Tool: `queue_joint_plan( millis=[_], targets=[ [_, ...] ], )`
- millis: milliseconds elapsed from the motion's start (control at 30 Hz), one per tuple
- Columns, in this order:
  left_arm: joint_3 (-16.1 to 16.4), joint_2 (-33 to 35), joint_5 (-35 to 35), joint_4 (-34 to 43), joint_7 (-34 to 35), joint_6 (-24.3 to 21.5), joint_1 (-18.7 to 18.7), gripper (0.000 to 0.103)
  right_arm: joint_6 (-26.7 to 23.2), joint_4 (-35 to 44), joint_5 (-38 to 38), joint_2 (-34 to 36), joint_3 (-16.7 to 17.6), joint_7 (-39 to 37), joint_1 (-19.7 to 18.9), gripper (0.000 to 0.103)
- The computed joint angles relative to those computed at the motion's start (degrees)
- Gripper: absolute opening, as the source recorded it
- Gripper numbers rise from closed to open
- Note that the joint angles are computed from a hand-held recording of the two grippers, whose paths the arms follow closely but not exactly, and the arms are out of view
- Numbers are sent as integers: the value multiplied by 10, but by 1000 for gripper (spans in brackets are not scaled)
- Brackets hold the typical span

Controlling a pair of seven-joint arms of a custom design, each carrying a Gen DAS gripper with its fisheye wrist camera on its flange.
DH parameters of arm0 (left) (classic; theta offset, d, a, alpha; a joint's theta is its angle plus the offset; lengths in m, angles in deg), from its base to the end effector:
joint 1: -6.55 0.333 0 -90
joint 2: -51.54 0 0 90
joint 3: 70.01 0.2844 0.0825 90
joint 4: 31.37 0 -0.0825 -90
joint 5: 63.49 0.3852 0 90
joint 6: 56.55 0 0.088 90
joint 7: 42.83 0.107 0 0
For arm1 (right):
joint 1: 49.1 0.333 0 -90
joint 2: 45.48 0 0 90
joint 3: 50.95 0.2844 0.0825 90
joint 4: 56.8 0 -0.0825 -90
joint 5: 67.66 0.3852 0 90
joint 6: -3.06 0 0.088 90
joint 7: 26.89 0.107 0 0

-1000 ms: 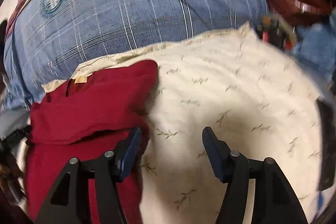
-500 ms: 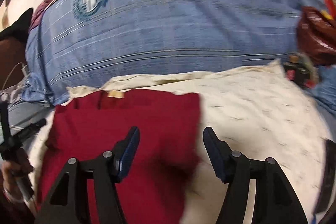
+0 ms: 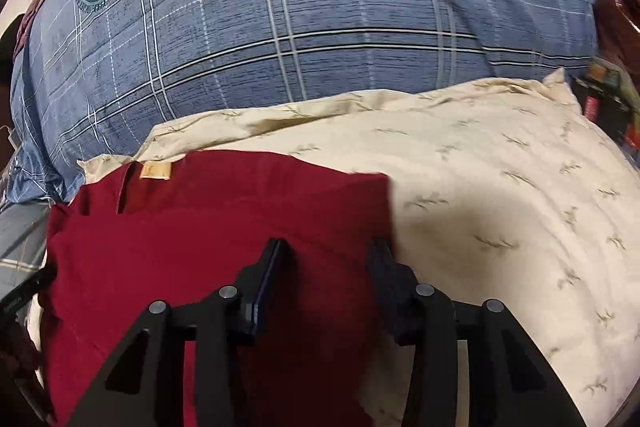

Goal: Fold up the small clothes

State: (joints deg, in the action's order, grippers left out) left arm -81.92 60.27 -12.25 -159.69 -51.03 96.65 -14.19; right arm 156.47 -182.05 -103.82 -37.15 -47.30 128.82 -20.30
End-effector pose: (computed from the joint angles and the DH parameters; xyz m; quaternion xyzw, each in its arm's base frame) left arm 0.4535 -0.3186 0.2924 -0.8020 0.5332 -0.2066 0.1727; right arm 0.4746 0.3230 0.3219 -0.6639 0.7067 -0.1682 0.1773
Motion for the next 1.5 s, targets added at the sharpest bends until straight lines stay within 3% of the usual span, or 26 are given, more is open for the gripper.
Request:
queue_joint_plan(
  millis=[33, 200, 333, 367, 467, 633, 800, 900, 1000, 1033, 1167, 1367, 1500],
  targets=[
    [1, 0, 2, -1, -5, 1, 0, 74, -17, -4, 6, -11, 2, 2, 2, 58],
    [2, -13, 32, -11, -50, -4, -2, 74, 10, -45, 20, -66, 27, -17, -9, 58],
    [-2, -12, 18, -15, -43, 2, 4, 74, 20, -47, 26, -73, 47, -36, -9, 59],
    [-3, -11, 16, -15, -41, 1, 4, 74, 16, -45, 20, -70, 51, -38, -7, 58],
    [-3, -10, 12, -13, -36, 1, 5, 74, -65, -18, 15, -40, 47, -59, 13, 56],
    [-3, -9, 7, -13, -30, 1, 5, 74, -58, -38, 44, -71, 49, -47, 3, 57],
    [-1, -1, 5, -7, -31, -5, 3, 77, -37, -11, -59, -74, 60, 25, -8, 58],
    [0, 0, 6, -5, -32, -8, 1, 77, -14, 43, -45, -12, 53, -24, -5, 58],
    [-2, 0, -4, -5, -23, -12, 1, 77, -13, 89, 23, 49, 39, -87, -1, 44],
    [-1, -1, -5, -6, -21, -10, 2, 77, -12, 97, 41, 61, 30, -87, -1, 34],
    [-2, 1, -16, -4, -10, -13, 3, 79, 30, 85, 58, 76, -20, -42, 11, 26],
    [0, 6, -15, 1, -9, -17, -1, 80, 18, 95, 71, 85, -43, -50, 29, 26],
    [1, 4, -12, -1, -11, -18, -1, 80, 3, 59, 61, 37, -34, -43, 36, 33]
  ],
)
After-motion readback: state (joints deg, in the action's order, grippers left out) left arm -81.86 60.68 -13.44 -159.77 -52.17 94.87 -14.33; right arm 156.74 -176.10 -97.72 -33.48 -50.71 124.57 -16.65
